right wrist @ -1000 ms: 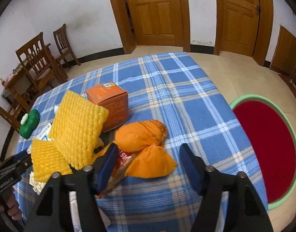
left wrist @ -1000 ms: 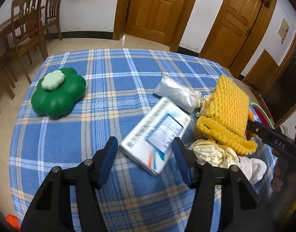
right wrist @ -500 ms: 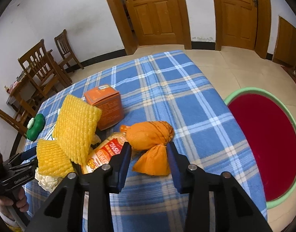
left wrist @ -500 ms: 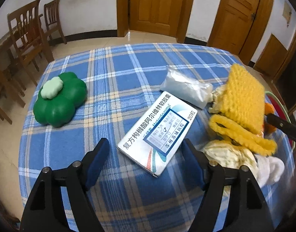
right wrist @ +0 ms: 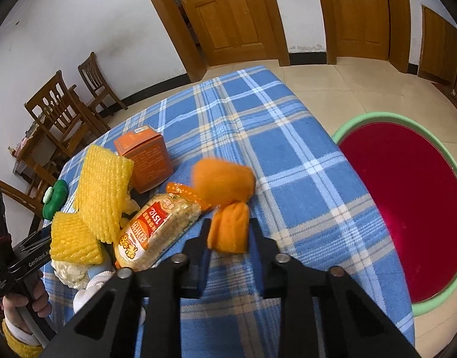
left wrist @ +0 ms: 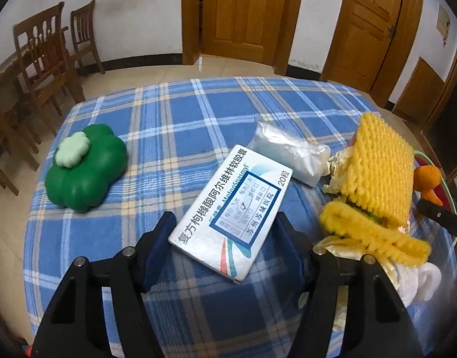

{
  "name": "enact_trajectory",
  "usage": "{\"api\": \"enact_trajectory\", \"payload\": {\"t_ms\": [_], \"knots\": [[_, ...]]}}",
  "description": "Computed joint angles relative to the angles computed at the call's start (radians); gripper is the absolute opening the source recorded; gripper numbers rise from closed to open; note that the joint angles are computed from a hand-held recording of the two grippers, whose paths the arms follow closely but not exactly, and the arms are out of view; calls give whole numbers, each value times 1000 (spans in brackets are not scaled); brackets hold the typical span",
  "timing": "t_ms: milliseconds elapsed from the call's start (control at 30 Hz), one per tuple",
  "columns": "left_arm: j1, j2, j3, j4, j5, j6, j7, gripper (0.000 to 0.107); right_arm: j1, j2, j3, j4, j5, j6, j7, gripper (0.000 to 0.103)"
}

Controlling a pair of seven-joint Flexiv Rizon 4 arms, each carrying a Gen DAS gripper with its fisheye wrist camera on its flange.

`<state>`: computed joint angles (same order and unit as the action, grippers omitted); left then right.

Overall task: Collect trash
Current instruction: 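Carry the medicine box and orange bag in both grippers over the red bin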

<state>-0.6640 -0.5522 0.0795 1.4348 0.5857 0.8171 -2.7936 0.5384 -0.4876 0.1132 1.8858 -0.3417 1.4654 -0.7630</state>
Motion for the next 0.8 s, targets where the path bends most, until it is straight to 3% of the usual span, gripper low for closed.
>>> {"api": "enact_trajectory", "payload": {"t_ms": [233, 433, 800], "knots": [[-38, 55, 7, 2, 56, -37, -104, 67, 31, 41, -52, 59, -24, 81, 13, 12], [-54, 66, -28, -45, 84, -63, -124, 67, 49, 97, -99, 130, -36, 139, 32, 12], [-92, -76, -52, -280, 10, -77, -16, 67, 48, 199, -193, 257, -58, 181, 81, 12]]}}
